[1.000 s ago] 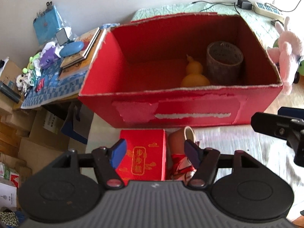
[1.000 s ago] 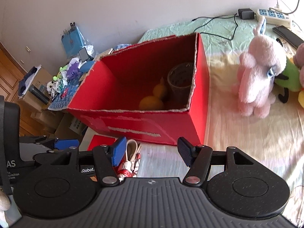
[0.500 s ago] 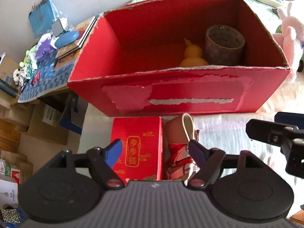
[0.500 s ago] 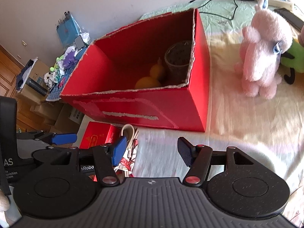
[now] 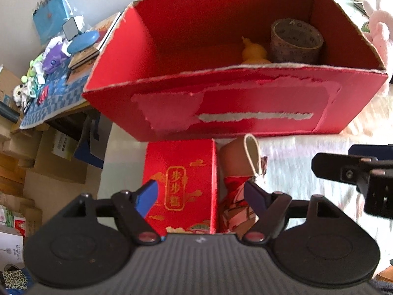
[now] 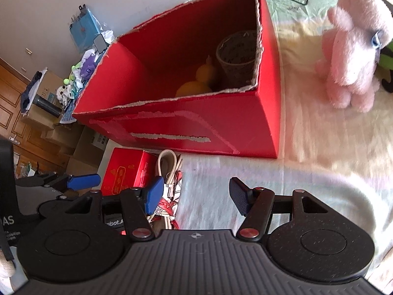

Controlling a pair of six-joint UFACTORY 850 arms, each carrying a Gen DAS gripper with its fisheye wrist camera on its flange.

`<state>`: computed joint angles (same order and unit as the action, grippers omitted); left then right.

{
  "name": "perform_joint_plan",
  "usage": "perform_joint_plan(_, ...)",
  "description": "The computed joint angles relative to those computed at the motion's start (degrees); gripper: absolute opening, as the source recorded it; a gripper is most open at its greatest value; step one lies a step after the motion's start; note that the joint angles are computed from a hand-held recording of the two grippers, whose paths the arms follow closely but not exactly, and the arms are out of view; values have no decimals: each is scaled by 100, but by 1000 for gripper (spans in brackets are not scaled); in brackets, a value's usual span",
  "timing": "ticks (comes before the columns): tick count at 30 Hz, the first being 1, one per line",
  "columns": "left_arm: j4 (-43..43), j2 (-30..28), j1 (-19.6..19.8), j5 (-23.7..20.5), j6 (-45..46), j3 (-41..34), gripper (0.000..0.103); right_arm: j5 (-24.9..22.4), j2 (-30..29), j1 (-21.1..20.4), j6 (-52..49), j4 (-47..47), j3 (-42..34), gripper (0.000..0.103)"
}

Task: Organize objects
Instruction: 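Move the right gripper down to the beige shoe with red laces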

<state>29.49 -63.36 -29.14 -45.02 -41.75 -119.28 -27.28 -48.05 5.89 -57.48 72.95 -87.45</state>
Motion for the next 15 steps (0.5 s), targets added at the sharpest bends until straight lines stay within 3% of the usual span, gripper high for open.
perform_joint_plan(8,-672,467,228,758,525,847,76,-354,-271,7,644,-441,-311,56)
perform_joint_plan(11,-1298,603,345,1068,970,1085,70,-503,-357,26,768,-505,-419,55)
perform_joint_plan(15,-2054,804,440,1533,1678,1409,70,-656,-472,67,836,-549,-574,55)
